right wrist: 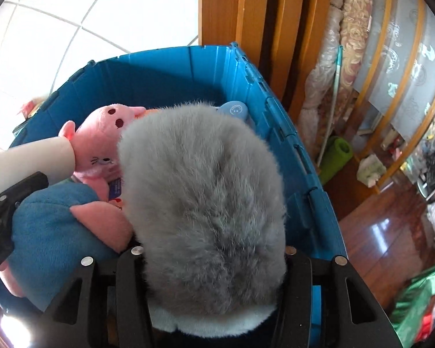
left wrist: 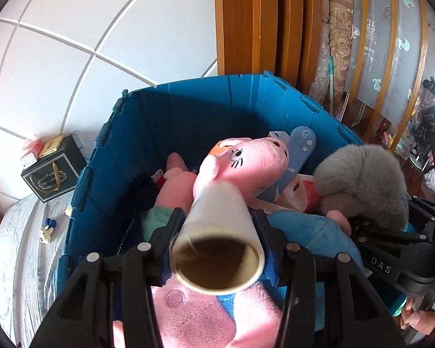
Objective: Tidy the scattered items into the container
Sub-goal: 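Lower the roll and plush into the crate and open both grippers, then withdraw both grippers from the crate back over the bed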
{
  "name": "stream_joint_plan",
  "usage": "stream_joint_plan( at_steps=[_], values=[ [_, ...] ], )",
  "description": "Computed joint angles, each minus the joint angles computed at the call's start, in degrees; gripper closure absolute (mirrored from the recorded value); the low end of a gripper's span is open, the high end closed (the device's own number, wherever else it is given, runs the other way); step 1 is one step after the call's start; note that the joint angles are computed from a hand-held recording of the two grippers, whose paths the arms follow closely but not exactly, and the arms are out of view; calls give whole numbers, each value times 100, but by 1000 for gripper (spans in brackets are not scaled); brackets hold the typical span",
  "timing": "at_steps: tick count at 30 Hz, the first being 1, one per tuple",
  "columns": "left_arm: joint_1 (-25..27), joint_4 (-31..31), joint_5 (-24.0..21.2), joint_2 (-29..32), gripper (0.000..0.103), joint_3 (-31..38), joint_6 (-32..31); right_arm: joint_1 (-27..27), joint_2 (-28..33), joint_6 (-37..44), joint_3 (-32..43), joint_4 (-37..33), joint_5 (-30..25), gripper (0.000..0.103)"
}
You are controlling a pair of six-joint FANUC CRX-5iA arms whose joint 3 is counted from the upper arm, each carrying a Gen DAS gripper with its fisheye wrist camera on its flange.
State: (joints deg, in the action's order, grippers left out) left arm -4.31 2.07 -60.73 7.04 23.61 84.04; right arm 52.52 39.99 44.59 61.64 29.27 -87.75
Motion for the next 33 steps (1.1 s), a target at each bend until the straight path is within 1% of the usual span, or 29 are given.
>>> stream_joint_plan(
  at_steps=[1,2,3,4,5,7,10,14,18,20,22,25,30,33],
  values=[
    [-11,-71,74,-69,46,-56,41,-28,73,41,145,-36,-70,51],
    [12,-25,169,-144,41,-146,18,-33,63,27,141,-48,-66,49],
    [51,71,254,-214,36,-241,-33,-30,45,-18,107,-56,-52,44],
    [78,128,314,-272,34,-306,-61,-33,12,-65,53,-55,-29,40],
    [90,148,369,-336,34,-371,-79,-41,-28,-99,-18,-41,4,37],
    [98,181,457,-440,34,-478,-134,-31,-156,-192,-243,16,108,26],
    [118,291,471,-537,34,-585,-198,7,-432,-340,-697,60,340,21],
    [97,305,516,-675,34,-709,-174,91,-712,-507,-1133,160,510,20],
    [95,416,567,-866,33,-909,-267,183,-971,-689,-1527,277,642,15],
    [97,489,592,-971,33,-1030,-320,241,-1140,-813,-1783,351,747,11],
    [98,534,583,-1070,33,-1128,-336,313,-1315,-941,-2049,450,855,1],
    [113,581,588,-1231,33,-1283,-347,445,-1570,-1093,-2410,587,997,1],
    [190,531,749,-1629,33,-1655,-247,690,-1974,-1598,-3009,940,1162,0],
    [320,731,803,-1865,33,-1902,-326,833,-2231,-1898,-3411,1165,1331,0]
  ],
)
